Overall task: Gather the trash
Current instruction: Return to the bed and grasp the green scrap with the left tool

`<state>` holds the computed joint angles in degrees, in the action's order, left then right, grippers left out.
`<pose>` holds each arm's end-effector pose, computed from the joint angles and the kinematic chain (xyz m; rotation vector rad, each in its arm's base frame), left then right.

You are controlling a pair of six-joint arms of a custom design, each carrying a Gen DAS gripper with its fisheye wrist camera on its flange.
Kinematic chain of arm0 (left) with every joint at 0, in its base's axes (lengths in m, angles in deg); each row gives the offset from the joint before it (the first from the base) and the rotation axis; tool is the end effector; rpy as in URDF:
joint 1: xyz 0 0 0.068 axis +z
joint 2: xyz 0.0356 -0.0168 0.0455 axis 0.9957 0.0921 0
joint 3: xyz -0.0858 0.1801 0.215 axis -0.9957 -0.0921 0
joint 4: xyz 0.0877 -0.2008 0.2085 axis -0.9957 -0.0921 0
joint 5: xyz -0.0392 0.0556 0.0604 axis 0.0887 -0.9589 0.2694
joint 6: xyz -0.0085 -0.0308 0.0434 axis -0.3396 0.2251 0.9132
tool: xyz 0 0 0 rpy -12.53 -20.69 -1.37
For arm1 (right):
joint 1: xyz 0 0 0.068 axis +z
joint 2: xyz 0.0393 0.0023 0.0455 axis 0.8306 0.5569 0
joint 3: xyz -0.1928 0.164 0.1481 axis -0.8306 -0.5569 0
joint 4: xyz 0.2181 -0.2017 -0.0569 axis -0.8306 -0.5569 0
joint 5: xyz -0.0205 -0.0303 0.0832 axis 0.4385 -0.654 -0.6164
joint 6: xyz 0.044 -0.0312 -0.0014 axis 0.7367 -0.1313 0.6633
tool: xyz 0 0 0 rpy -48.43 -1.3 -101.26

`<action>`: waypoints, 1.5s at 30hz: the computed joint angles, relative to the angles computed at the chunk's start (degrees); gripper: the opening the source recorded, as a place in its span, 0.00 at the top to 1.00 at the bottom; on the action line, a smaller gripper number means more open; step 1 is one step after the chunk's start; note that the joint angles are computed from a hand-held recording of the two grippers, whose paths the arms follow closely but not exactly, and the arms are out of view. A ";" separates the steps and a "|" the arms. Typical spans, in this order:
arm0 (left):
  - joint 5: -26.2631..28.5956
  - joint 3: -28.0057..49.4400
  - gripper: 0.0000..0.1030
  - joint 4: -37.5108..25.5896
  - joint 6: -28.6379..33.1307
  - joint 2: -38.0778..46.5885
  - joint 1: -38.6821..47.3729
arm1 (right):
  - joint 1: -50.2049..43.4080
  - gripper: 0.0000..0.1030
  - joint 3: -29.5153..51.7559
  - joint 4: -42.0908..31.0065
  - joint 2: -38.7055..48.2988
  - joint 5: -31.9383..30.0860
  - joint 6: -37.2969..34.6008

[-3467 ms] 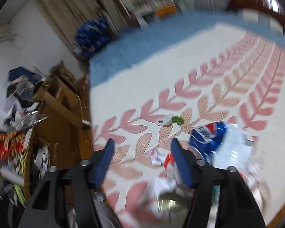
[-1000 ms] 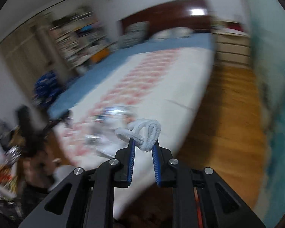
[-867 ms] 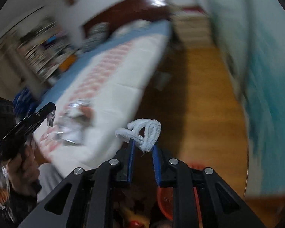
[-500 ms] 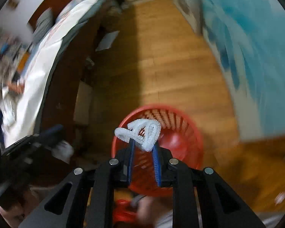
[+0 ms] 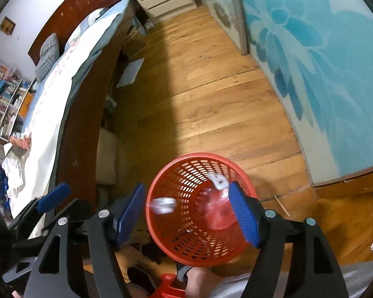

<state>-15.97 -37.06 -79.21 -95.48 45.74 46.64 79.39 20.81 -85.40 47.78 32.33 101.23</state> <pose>0.2643 -0.2091 0.1261 0.4947 2.5631 -0.4158 0.2312 0.0995 0.1163 0.4833 2.6428 0.3980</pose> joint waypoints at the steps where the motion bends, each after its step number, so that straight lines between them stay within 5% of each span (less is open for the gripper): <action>1: 0.26 -0.98 0.25 -0.29 0.22 -1.56 0.52 | 0.28 0.32 -0.47 0.15 -1.01 0.13 0.58; 7: 0.70 -5.59 0.24 -2.27 2.55 -9.30 4.31 | 4.14 0.32 -1.12 2.16 -1.19 2.88 1.50; 13: 2.59 -11.10 0.24 -9.76 10.09 -26.63 14.96 | 12.18 0.32 0.86 1.48 -3.29 9.21 -0.25; 16: 8.09 -13.74 0.20 -14.39 16.28 -37.34 27.88 | 16.60 0.32 3.46 0.80 -3.03 12.30 -0.89; 21: 19.13 -12.81 0.20 -19.91 25.55 -41.07 51.73 | 26.79 0.32 12.44 0.63 2.70 16.48 -1.69; 24: 24.62 -8.14 0.20 -19.58 29.14 -35.10 66.26 | 32.22 0.32 20.47 0.56 8.83 18.38 -3.58; 29: 24.40 1.86 0.20 -13.42 30.84 -20.23 78.91 | 37.46 0.28 34.38 0.59 19.38 17.09 -6.12; 36: 20.42 17.11 0.20 -7.36 34.37 0.79 80.67 | 39.80 0.27 46.07 -0.77 27.73 14.71 -6.65; 45: 11.06 39.66 0.21 -10.99 31.68 25.91 74.94 | 37.95 0.27 58.35 -2.08 35.48 11.05 -10.13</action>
<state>-4.91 2.60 -90.20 -63.79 71.65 121.58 117.34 79.16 -87.47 83.26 43.37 91.10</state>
